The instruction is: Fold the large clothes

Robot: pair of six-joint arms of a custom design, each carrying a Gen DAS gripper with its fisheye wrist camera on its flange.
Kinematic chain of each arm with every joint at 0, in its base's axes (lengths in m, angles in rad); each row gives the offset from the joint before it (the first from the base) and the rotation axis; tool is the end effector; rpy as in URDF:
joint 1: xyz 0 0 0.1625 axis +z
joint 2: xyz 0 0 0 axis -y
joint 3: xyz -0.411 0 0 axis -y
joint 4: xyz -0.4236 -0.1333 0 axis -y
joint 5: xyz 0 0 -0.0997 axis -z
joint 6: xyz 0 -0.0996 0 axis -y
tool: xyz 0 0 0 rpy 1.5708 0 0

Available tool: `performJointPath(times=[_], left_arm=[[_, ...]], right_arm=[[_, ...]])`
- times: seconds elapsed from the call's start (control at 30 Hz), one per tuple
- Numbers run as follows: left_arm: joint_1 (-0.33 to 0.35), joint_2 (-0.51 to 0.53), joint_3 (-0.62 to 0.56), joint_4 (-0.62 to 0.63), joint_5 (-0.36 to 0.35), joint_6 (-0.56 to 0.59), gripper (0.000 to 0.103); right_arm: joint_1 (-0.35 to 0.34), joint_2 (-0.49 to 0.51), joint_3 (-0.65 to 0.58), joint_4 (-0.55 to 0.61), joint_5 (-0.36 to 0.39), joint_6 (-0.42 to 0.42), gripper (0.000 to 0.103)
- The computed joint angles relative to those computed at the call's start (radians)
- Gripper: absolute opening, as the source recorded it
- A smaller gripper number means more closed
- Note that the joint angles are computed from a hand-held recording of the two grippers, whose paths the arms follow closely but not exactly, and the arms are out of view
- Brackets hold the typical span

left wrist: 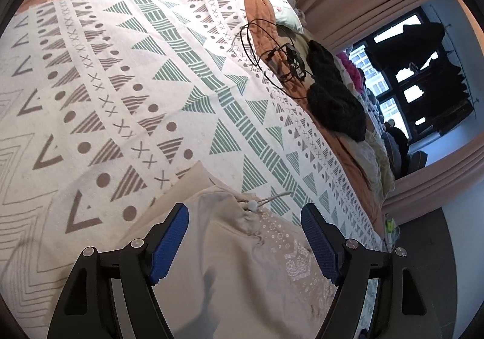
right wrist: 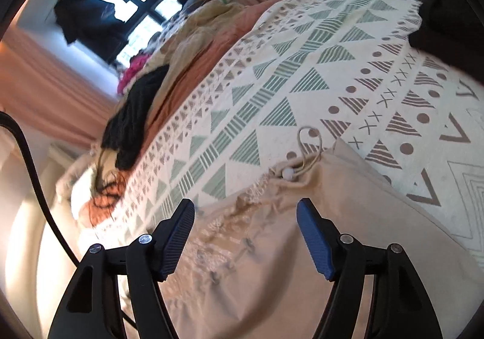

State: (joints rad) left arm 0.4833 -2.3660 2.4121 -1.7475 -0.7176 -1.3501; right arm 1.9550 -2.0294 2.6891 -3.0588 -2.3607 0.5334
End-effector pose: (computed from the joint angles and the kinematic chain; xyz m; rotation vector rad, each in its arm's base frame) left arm -0.1131 -0.2946 0.3788 -0.4341 2.6728 -1.2158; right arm 0.1599 -0.2286 0.2975 -0.6241 -2.3859 1.4039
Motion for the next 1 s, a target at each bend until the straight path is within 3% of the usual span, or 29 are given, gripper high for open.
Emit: performJointPath(times=[0.17,0.4,0.63,0.73,0.87,1.0], left_arm=[[-0.037,-0.038,-0.040,0.282,-0.003,-0.080,0.078],[-0.117,-0.146,-0.059,0.618,-0.055,-0.244,0.068],[-0.257,-0.246,-0.105,0.938,-0.137,-0.470,0.056],[-0.301,-0.281,-0.111,1.026,-0.180,-0.541,0.054],[-0.320,-0.320,-0.095,1.068,-0.238,-0.577,0.045],[-0.421,-0.379,-0.083,1.153,-0.312,-0.663,0.042]], right_arm=[[0.024,0.038,-0.029,0.177,-0.029,0.018,0.070],[0.051,0.125,-0.051,0.196,-0.011,0.010,0.070],[0.107,0.286,-0.097,0.203,0.028,-0.005,0.070],[0.132,0.362,-0.118,0.191,0.054,-0.023,0.070],[0.157,0.454,-0.147,0.190,0.096,-0.033,0.066],[0.163,0.518,-0.168,0.195,0.123,-0.023,0.065]])
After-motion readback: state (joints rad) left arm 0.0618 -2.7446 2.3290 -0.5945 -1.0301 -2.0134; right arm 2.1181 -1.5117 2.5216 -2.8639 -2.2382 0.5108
